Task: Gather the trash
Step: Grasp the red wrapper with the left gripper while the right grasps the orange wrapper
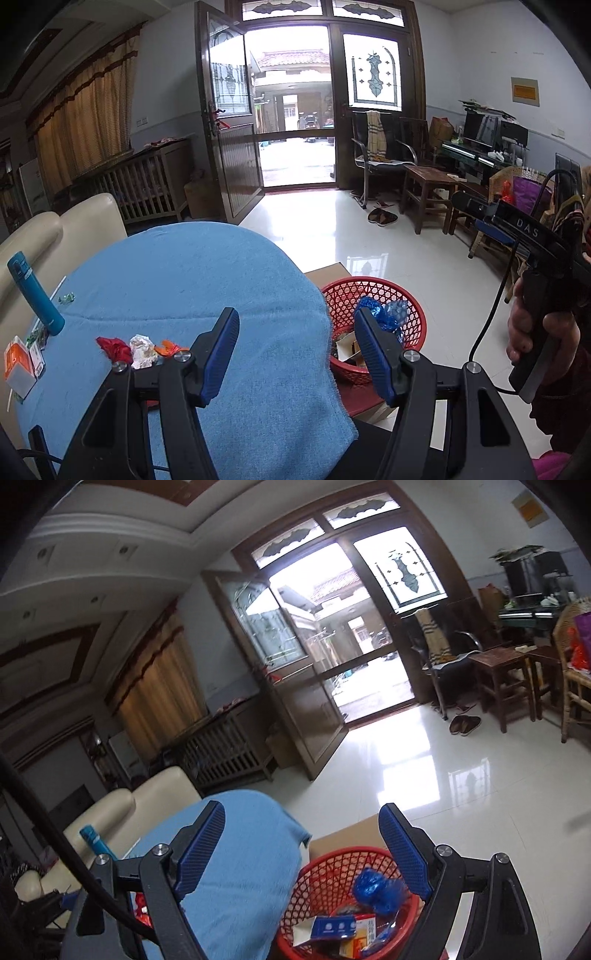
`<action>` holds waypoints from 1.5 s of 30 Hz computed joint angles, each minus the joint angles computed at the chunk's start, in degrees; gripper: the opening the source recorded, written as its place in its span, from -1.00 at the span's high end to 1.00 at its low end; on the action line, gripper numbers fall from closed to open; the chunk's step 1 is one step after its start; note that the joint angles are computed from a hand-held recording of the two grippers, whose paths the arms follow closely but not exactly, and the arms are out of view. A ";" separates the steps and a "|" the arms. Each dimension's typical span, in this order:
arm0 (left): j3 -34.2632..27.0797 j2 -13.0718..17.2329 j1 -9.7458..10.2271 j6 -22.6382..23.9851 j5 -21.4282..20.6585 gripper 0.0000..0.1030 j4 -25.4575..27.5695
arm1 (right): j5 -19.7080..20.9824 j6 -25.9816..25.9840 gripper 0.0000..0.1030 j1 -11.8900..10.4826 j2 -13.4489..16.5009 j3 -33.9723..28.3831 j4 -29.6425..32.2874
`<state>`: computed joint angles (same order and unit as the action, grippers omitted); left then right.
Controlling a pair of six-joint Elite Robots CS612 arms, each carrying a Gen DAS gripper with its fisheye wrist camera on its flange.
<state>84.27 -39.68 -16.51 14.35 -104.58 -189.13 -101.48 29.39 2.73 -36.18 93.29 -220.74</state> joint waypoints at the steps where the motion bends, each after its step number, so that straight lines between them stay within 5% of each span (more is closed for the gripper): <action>1: -0.04 0.04 0.14 -0.33 0.14 -0.28 -0.01 | 0.59 -0.20 -0.71 -0.08 0.00 -0.11 0.56; 11: -0.38 0.61 2.16 -4.85 2.17 -0.28 -0.25 | 4.70 -2.23 -0.71 0.65 0.33 -1.66 5.97; 16: -0.33 1.14 3.10 -5.78 6.56 -0.28 -1.12 | 5.89 -4.73 -0.71 1.59 0.46 -2.99 9.16; 24: -0.65 2.10 6.91 -12.67 14.83 -0.31 2.02 | 17.25 -8.86 -0.71 2.65 2.91 -9.08 21.72; 31: -3.09 3.79 9.84 -18.59 16.39 -0.31 8.18 | 28.74 -13.68 -0.71 4.04 8.37 -21.89 38.69; 39: -9.52 6.09 10.85 -17.96 11.96 -0.31 13.83 | 31.69 -24.62 -0.51 5.60 17.74 -43.29 61.90; 45: -22.25 11.11 12.09 -20.02 6.25 -0.31 26.55 | 33.28 -28.62 -0.40 6.18 25.04 -58.95 76.44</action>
